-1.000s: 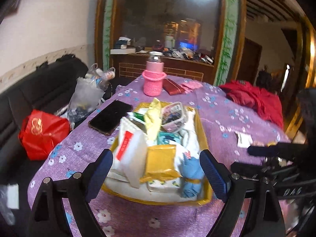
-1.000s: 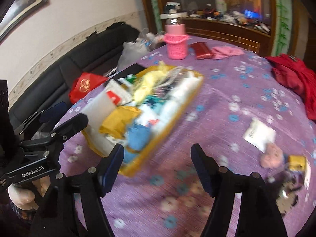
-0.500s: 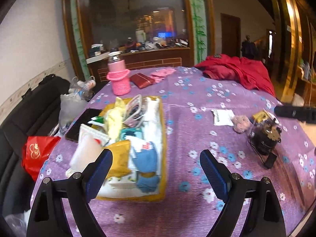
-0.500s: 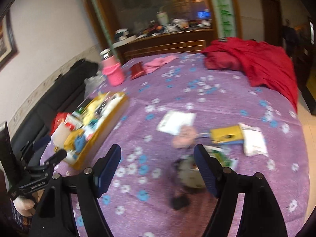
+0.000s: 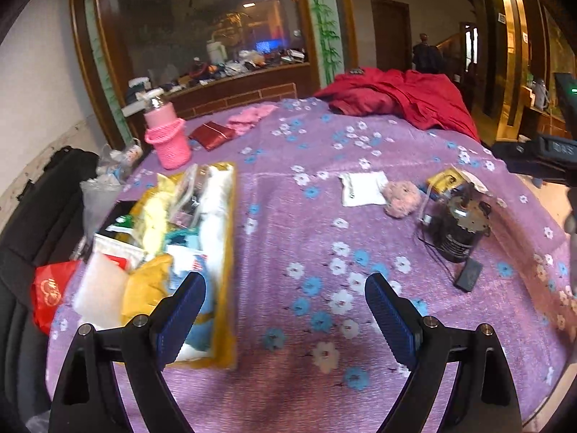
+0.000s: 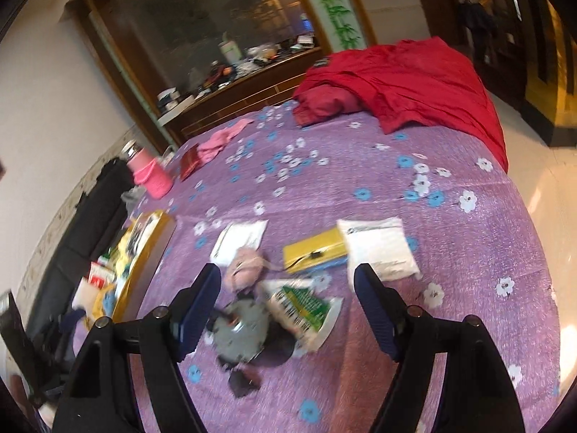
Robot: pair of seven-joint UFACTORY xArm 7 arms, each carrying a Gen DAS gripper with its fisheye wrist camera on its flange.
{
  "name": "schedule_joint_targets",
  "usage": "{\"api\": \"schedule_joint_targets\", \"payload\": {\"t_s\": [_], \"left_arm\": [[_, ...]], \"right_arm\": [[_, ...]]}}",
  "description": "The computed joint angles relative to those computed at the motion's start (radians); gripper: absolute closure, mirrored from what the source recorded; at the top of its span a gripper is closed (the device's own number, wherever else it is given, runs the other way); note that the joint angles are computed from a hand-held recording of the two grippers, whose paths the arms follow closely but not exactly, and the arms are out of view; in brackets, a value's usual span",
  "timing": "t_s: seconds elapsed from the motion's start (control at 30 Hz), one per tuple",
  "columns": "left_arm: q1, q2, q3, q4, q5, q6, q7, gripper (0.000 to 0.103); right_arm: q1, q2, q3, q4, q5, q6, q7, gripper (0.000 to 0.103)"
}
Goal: Organize soft objects
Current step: 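Move both tools back to the clutter beside the black motor, then grasp the pink fuzzy ball with the left tool while the right grasps the white printed packet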
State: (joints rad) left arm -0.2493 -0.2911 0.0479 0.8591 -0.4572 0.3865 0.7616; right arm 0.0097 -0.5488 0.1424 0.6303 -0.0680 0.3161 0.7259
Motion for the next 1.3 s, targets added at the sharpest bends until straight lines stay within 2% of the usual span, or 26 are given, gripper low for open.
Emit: {"api": "schedule_joint_targets", "payload": {"t_s": [0.1,0.27,0.37,0.5,0.57,0.67,0.7,0.73,0.77,0.87,0.93,0.97,1.03,1.27,1.3], "left_arm": [[-0.008,0.014,0.003,0.019,-0.018,0.053,0.009,0.011],[-0.006,0.049,-0.002,0.079,-0.066,0.157,0.033,0.011],[0.004,0.116,-0.023,0.158,-0.089,0.211,0.027,0.011],[0.017,0.256,-0.071,0.308,-0.138,0.249,0.046,0.011],[0.032,0.354,-0.102,0.416,-0.086,0.281,-0.056,0.011],[0.058,0.51,-0.137,0.603,-0.063,0.408,-0.19,0.011],[0.034,0.555,-0.117,0.653,-0.052,0.44,-0.237,0.011],[0.047,0.568,-0.139,0.665,-0.062,0.446,-0.243,0.011],[0.086,0.571,-0.196,0.662,-0.086,0.443,-0.207,0.011],[0.08,0.546,-0.238,0.605,-0.101,0.37,-0.065,0.012],[0.073,0.548,-0.251,0.593,-0.097,0.352,0.017,0.026],[0.069,0.555,-0.253,0.598,-0.09,0.358,0.037,0.039],[0.071,0.588,-0.254,0.639,-0.09,0.43,0.046,0.042],[0.067,0.614,-0.267,0.654,-0.116,0.411,0.094,0.043],[0.065,0.623,-0.267,0.67,-0.114,0.428,0.086,0.054]], "right_arm": [[0.002,0.036,-0.044,-0.01,0.037,-0.06,0.0,0.028],[-0.034,0.088,-0.062,-0.015,0.058,-0.137,0.011,0.028],[-0.024,0.098,-0.088,-0.051,0.083,-0.204,-0.006,0.028],[-0.046,0.099,-0.085,-0.069,0.089,-0.19,-0.014,0.028],[-0.036,0.091,-0.098,-0.082,0.108,-0.204,-0.018,0.028],[-0.064,0.083,-0.078,-0.086,0.103,-0.209,-0.011,0.028],[-0.073,0.084,-0.071,-0.084,0.098,-0.204,-0.008,0.028],[-0.073,0.085,-0.072,-0.084,0.098,-0.2,-0.008,0.028],[-0.05,0.091,-0.092,-0.081,0.11,-0.199,-0.021,0.028],[-0.011,0.104,-0.123,-0.072,0.136,-0.199,-0.054,0.028],[-0.018,0.105,-0.112,-0.068,0.134,-0.195,-0.058,0.028],[-0.021,0.106,-0.107,-0.066,0.132,-0.194,-0.059,0.028],[-0.023,0.105,-0.103,-0.065,0.133,-0.194,-0.061,0.028],[-0.054,0.106,-0.081,-0.062,0.122,-0.183,-0.038,0.028],[-0.056,0.107,-0.083,-0.063,0.122,-0.181,-0.035,0.028]]}}
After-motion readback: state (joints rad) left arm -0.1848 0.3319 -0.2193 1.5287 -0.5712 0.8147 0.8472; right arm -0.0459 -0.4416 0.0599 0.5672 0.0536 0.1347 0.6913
